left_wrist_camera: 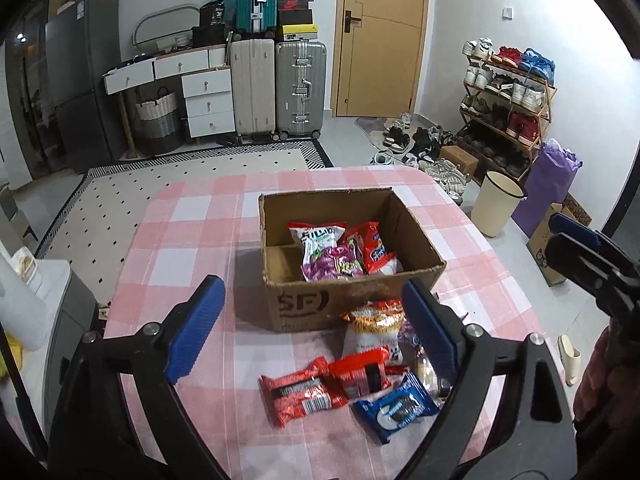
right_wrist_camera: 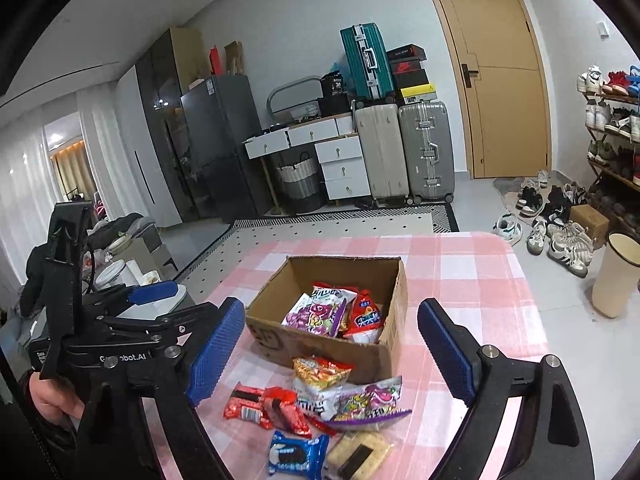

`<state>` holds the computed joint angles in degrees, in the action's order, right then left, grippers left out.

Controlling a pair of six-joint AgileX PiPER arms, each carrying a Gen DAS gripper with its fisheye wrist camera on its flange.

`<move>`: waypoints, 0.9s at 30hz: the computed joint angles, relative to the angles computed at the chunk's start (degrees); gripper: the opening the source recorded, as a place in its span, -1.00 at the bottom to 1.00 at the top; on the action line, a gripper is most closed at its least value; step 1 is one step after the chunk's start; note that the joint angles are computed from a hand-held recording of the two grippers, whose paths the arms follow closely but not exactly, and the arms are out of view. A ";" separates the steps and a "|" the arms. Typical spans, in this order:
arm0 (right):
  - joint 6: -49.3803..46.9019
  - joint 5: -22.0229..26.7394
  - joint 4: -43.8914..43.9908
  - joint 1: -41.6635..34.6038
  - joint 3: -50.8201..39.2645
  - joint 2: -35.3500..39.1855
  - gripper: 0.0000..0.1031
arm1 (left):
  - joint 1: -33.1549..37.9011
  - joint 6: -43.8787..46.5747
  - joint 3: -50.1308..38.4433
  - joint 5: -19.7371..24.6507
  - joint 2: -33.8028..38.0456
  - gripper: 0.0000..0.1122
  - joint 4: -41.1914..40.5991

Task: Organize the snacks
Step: 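Move both open grippers back toward the remaining snack pile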

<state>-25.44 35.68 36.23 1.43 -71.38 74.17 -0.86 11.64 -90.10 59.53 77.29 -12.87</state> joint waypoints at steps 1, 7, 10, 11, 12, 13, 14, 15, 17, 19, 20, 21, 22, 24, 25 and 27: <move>0.11 -0.08 -0.15 0.06 0.71 -0.84 0.79 | 0.62 0.26 1.22 0.06 -1.31 0.60 -0.75; -1.60 -0.41 0.60 -0.16 5.84 -5.39 0.89 | 2.02 0.92 6.35 -2.08 -6.35 0.81 -1.87; -3.69 -0.08 1.99 -0.95 8.32 -7.31 0.90 | 2.85 1.73 8.24 -2.24 -8.37 0.81 -3.11; -4.34 0.00 2.46 -1.20 9.05 -7.84 0.91 | 3.19 2.23 9.15 -2.33 -9.18 0.81 -3.69; -4.65 0.07 2.58 -1.36 9.57 -8.25 0.92 | 3.70 3.04 10.13 -2.35 -10.07 0.81 -4.55; -4.90 -0.08 2.45 -1.46 10.43 -8.82 0.92 | 3.76 3.15 10.97 -2.61 -10.72 0.81 -4.63; -4.99 -0.23 2.32 -1.53 11.16 -9.35 0.94 | 4.01 3.48 11.50 -2.82 -11.02 0.81 -4.87; -5.16 -0.43 2.32 -1.59 12.01 -9.90 0.96 | 4.23 3.56 12.38 -2.89 -11.73 0.81 -4.94; -6.68 -0.29 3.40 -2.39 14.03 -11.10 0.96 | 4.73 3.24 13.24 -3.00 -12.26 0.81 -4.97; -9.00 0.01 5.23 -3.39 15.92 -11.80 0.96 | 5.21 4.02 15.12 -3.59 -13.32 0.81 -5.74; -10.70 0.18 6.59 -3.86 16.90 -12.16 0.96 | 5.32 4.12 16.29 -4.08 -14.08 0.81 -5.56; -11.82 0.12 7.30 -4.16 17.96 -12.65 0.96 | 5.49 4.49 17.45 -4.54 -14.68 0.81 -5.70; -12.85 0.10 7.77 -4.67 18.89 -12.94 0.96 | 5.81 5.12 18.54 -4.84 -15.23 0.81 -6.15; -13.90 0.01 8.37 -5.17 20.32 -13.23 0.97 | 6.63 6.67 20.62 -5.35 -16.19 0.81 -7.47; -14.05 0.08 8.40 -5.36 20.81 -13.28 0.97 | 6.70 6.93 21.30 -5.61 -16.50 0.81 -7.67; -14.27 -0.22 8.33 -5.50 22.06 -13.21 0.97 | 7.13 8.09 23.38 -6.48 -17.39 0.81 -8.43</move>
<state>-39.71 35.47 44.55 -4.07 -49.31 60.96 6.28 19.73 -66.72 53.05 59.90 -21.29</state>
